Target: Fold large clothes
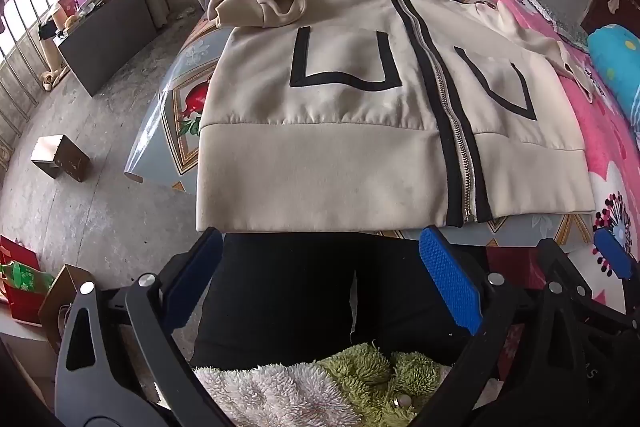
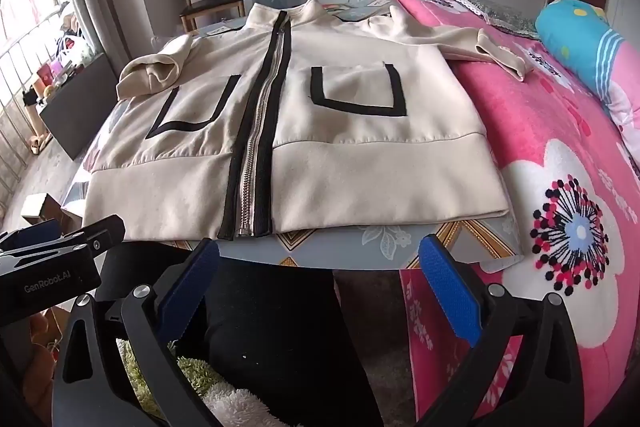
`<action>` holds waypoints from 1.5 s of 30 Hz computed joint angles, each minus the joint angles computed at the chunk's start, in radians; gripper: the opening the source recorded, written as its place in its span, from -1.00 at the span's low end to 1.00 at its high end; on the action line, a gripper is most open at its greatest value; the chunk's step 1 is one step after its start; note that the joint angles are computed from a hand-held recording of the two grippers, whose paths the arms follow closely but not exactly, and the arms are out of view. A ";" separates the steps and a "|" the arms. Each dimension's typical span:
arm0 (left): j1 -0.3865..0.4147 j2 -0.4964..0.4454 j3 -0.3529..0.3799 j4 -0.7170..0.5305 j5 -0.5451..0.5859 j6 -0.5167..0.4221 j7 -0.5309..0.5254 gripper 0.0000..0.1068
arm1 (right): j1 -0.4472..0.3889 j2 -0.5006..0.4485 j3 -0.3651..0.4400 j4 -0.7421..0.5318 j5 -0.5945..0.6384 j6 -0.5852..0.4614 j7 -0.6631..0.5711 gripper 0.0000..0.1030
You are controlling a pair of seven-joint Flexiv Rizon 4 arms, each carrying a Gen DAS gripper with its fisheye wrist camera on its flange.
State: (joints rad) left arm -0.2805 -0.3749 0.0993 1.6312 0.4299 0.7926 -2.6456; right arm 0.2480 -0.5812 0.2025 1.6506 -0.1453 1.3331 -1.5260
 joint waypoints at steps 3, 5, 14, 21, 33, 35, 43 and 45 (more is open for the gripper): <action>0.001 0.001 -0.001 0.002 -0.004 0.000 0.003 0.78 | 0.001 0.001 -0.002 -0.004 -0.001 -0.003 0.001 0.89; -0.002 0.003 -0.001 0.002 0.000 -0.001 0.000 0.78 | -0.002 0.000 0.002 -0.009 0.000 -0.010 -0.002 0.89; 0.003 -0.004 -0.003 0.003 -0.009 0.005 0.006 0.78 | 0.002 0.001 0.001 -0.007 0.001 -0.017 0.003 0.89; 0.005 -0.001 0.001 0.006 -0.013 0.014 0.004 0.78 | 0.004 -0.002 0.001 -0.024 0.002 -0.030 0.001 0.89; 0.004 0.003 -0.001 0.005 -0.011 0.009 -0.001 0.78 | 0.005 -0.001 -0.003 -0.021 0.005 -0.025 -0.002 0.89; 0.004 0.004 -0.001 0.005 -0.010 0.009 -0.001 0.78 | 0.005 -0.001 -0.003 -0.021 0.006 -0.026 -0.002 0.89; 0.005 0.004 -0.001 0.004 -0.011 0.008 0.000 0.78 | 0.007 0.001 -0.004 -0.020 0.006 -0.026 -0.002 0.89; 0.005 0.004 -0.001 0.004 -0.011 0.008 0.001 0.78 | 0.007 0.002 -0.004 -0.019 0.006 -0.027 -0.001 0.89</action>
State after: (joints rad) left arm -0.2750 -0.3713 0.0982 1.6351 0.4189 0.8008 -2.6451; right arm 0.2552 -0.5797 0.1982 1.6313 -0.1395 1.3066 -1.5271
